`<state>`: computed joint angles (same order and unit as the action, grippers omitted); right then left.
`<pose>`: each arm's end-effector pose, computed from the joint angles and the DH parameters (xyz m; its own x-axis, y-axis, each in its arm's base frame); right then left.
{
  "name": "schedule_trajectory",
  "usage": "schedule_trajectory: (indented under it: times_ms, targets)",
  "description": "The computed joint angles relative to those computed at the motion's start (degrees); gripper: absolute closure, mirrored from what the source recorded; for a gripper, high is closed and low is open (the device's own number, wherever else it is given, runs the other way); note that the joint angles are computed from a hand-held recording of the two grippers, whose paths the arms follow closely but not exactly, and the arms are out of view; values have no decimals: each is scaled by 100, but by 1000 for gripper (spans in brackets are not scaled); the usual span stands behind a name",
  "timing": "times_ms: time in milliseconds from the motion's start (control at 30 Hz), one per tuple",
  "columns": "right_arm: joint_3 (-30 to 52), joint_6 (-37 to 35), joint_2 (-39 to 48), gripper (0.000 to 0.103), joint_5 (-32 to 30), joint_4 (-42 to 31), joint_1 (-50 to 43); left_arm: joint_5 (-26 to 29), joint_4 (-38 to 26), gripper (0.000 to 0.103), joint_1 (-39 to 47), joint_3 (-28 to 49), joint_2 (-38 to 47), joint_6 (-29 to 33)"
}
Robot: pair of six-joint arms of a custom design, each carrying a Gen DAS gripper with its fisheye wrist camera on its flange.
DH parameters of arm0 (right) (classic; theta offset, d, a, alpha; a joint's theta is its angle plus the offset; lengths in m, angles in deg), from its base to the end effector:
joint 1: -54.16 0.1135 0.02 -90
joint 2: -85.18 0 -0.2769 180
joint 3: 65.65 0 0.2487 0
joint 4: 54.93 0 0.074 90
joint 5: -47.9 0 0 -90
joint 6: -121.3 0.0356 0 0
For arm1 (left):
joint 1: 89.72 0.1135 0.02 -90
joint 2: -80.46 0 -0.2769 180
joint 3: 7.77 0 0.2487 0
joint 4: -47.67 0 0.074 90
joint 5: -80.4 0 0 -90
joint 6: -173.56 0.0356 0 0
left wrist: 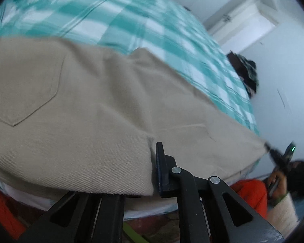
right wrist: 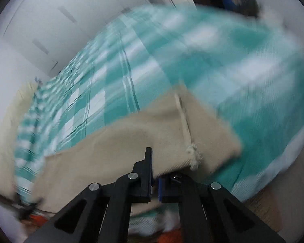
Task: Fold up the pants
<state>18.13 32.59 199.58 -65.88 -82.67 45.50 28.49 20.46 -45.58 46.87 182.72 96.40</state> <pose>0.4019 -0.0467 0.1483 -0.8430 0.1492 -0.5167 -0.0524 0.9334 0.3550 0.2113 0.1745 0.1019 -0.7714 -0.5048 -0.3875 -0.2675 0.8097 -0.5224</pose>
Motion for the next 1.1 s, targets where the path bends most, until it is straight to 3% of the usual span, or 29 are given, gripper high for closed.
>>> schedule_trajectory:
  times_ms: [67, 133, 200, 233, 300, 333, 400, 433, 467, 500, 600, 733, 1000, 1100]
  targets:
    - [-448, -417, -513, 99, 106, 647, 96, -202, -50, 96, -68, -37, 36, 163]
    - [51, -558, -161, 91, 229, -113, 68, -329, -46, 94, -64, 26, 375, 126]
    - [851, -395, 578, 87, 82, -1184, -130, -241, -67, 94, 10, 79, 531, 72]
    - [1021, -261, 772, 82, -64, -1372, -233, -241, -105, 94, 21, 95, 506, 95]
    - [967, 105, 848, 72, -494, -1166, -450, -291, -73, 94, -23, 85, 469, 107]
    - [929, 292, 856, 61, -663, -1044, -528, -287, -51, 94, -31, 89, 500, 88]
    - [885, 756, 914, 58, -999, -778, -653, -247, -43, 94, -33, 108, 543, 37]
    - [911, 954, 969, 61, -1081, -703, -688, -221, -89, 95, -3, 117, 528, 49]
    - [1008, 1121, 1061, 85, -1099, -712, -708, -195, -127, 96, 17, 114, 469, 42]
    - [1126, 1097, 1112, 101, -975, -840, -670, -101, -193, 97, 61, 81, 331, 80]
    - [1285, 420, 916, 101, -228, -1073, -377, 158, -561, 98, 171, 84, 37, 408]
    - [1453, -216, 1042, 101, 911, -1314, -93, -346, -445, 98, -33, -10, 326, 482]
    - [1116, -334, 1004, 101, 1404, -959, -34, -369, -559, 98, -67, 2, 210, 467]
    - [571, -389, 532, 101, 1676, -412, 83, -483, -557, 98, -122, 62, 274, 505]
